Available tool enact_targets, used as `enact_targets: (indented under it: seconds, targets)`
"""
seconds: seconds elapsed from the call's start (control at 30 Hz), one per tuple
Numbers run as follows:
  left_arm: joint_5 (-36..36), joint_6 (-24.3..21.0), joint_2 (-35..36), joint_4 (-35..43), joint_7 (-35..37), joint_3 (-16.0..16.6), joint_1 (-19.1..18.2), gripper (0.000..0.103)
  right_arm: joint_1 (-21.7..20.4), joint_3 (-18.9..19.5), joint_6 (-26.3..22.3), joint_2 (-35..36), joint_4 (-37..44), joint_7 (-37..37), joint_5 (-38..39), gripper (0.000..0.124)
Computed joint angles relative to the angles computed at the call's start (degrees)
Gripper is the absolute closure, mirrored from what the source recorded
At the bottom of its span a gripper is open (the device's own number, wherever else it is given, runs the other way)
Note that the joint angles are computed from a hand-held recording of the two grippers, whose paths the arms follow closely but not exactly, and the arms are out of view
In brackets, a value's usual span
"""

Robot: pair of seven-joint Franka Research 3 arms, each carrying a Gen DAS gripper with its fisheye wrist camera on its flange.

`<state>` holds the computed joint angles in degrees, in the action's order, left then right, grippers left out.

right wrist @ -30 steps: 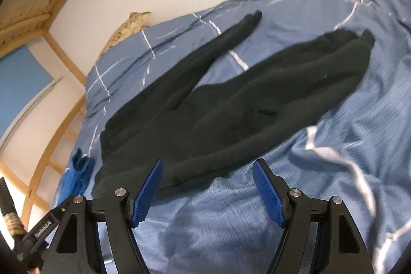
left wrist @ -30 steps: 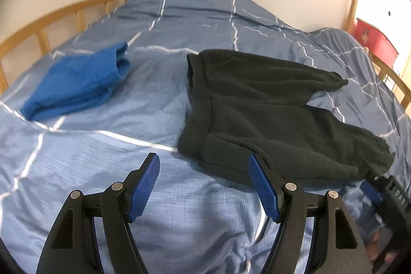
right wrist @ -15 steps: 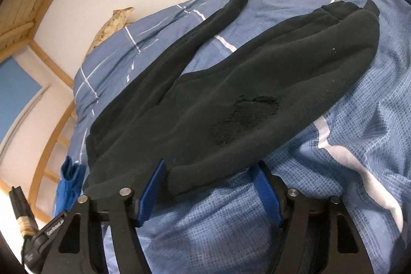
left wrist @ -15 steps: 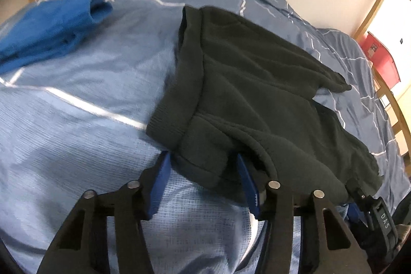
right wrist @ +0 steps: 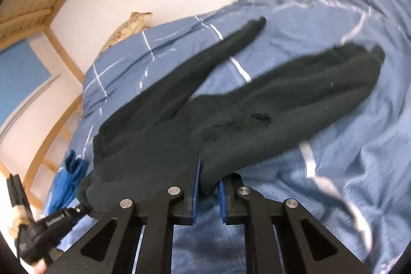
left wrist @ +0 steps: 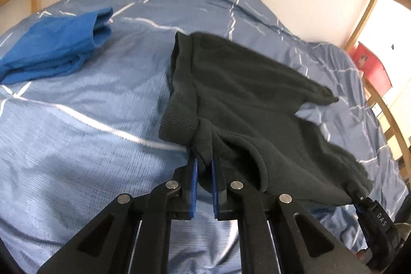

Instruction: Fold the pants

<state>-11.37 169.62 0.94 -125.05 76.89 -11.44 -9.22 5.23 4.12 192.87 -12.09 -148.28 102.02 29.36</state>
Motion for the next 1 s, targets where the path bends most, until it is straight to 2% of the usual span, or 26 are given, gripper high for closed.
enact_targets:
  seconds: [0.13, 0.23, 0.33, 0.37, 0.43, 0.57, 0.8, 0.87, 1.0]
  targets:
    - [0.1, -2.3, 0.2, 3.5, -0.9, 0.1, 0.0, 0.093, -3.6, 2.8, -0.2, -0.8, 2.2, -2.4, -0.3, 0.111]
    - [1.8, -4.6, 2.3, 8.3, -2.3, 0.0, 0.2, 0.093, -1.2, -1.4, -2.1, 0.8, 6.6, -3.5, -2.5, 0.111]
    - [3.1, -7.3, 5.9, 15.0, -3.6, -0.3, 0.9, 0.093, 3.8, -8.2, -5.4, 4.3, 13.7, -5.8, -4.1, 0.111]
    - [3.6, -8.5, 7.5, 18.0, -4.3, -0.3, 1.1, 0.093, 3.1, -8.2, -6.6, 6.2, 16.9, -6.6, -4.9, 0.112]
    - [5.7, -10.5, 10.6, 23.0, -5.7, -0.3, 1.3, 0.093, -1.4, -5.5, -9.9, 10.0, 23.1, -3.6, -11.2, 0.112]
    - [10.4, -16.4, 18.6, 35.5, -9.7, 0.2, 1.2, 0.093, -1.9, -5.9, -17.5, 17.8, 36.2, -9.3, -9.6, 0.112]
    - [15.0, -29.3, 35.8, 60.4, -10.8, 0.8, 0.3, 0.093, -2.5, -7.4, -35.9, 36.8, 64.6, -9.8, -14.5, 0.112]
    - [15.8, -32.3, 40.3, 66.7, -10.6, 1.1, -0.2, 0.093, -2.5, -7.6, -39.4, 41.6, 71.1, -9.4, -15.6, 0.112]
    - [16.1, -35.6, 45.8, 74.1, -10.2, 1.4, -0.7, 0.093, -2.8, -7.6, -45.9, 50.2, 82.8, -8.6, -17.3, 0.112]
